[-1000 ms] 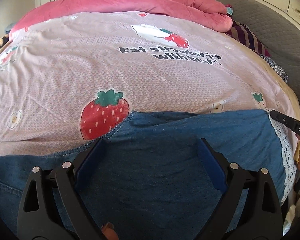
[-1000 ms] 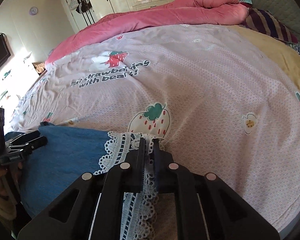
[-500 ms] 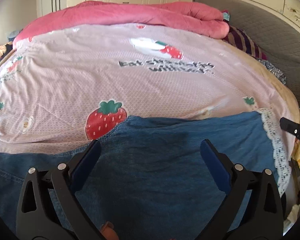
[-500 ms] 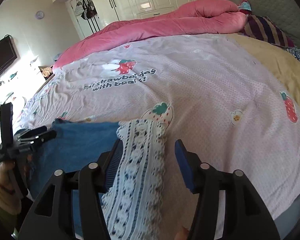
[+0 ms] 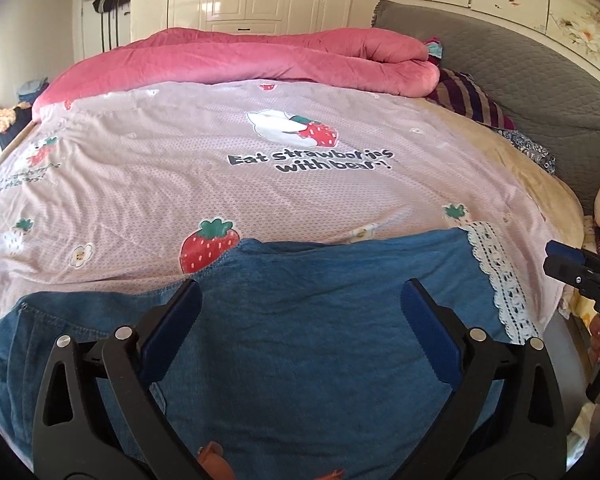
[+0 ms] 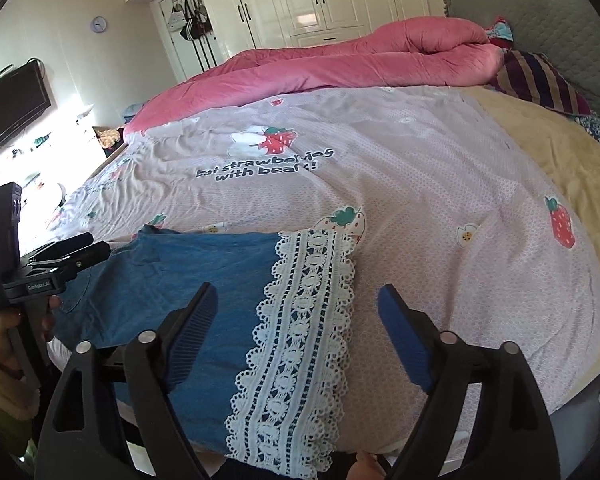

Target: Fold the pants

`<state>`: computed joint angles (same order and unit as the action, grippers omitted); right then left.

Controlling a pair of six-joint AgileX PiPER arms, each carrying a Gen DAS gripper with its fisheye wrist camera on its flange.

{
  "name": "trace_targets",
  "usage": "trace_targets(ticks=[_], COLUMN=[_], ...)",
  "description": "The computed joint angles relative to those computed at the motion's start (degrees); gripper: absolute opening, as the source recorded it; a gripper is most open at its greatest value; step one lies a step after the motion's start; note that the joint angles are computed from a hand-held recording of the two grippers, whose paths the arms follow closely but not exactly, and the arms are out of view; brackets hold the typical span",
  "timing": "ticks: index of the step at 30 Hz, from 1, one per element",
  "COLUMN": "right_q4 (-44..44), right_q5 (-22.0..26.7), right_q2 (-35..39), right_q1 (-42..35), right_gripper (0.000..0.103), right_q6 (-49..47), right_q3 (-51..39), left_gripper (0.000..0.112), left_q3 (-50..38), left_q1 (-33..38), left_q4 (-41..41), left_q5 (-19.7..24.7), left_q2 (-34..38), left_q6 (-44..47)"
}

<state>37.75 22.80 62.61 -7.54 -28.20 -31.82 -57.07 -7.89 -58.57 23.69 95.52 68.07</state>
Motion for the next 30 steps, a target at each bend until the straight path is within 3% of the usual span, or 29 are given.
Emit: trace_targets(ticks=[5, 17, 25, 30], right_q4=[-4.4, 9.9, 18.6, 21.4], right_q5=[0.8, 4.6, 5.5, 8.7], right_q2=[0.0, 10.4, 19.8, 25.0], right_q1=[1.0, -3.6, -5.2, -6.0], right_gripper=[0.09, 0.091, 0.091, 0.088], right_q6=[4.1, -12.5, -23.0, -26.2], right_q3=[-0.7, -4.3, -9.0, -11.7], left_gripper=[0.093, 0.093, 0.093, 0.093], left_q3=[3.4, 17.3, 23.4, 23.0], left_q1=[-0.4, -8.7, -20.8, -24.8], left_q4=[-1.2, -10.4, -27.6, -33.9], left_q5=[0.0, -2.1, -9.3, -11.2], left_q2=[-2.9, -8.6, -8.9, -7.5], left_q6=[1.9, 14.1, 32.8, 38.5])
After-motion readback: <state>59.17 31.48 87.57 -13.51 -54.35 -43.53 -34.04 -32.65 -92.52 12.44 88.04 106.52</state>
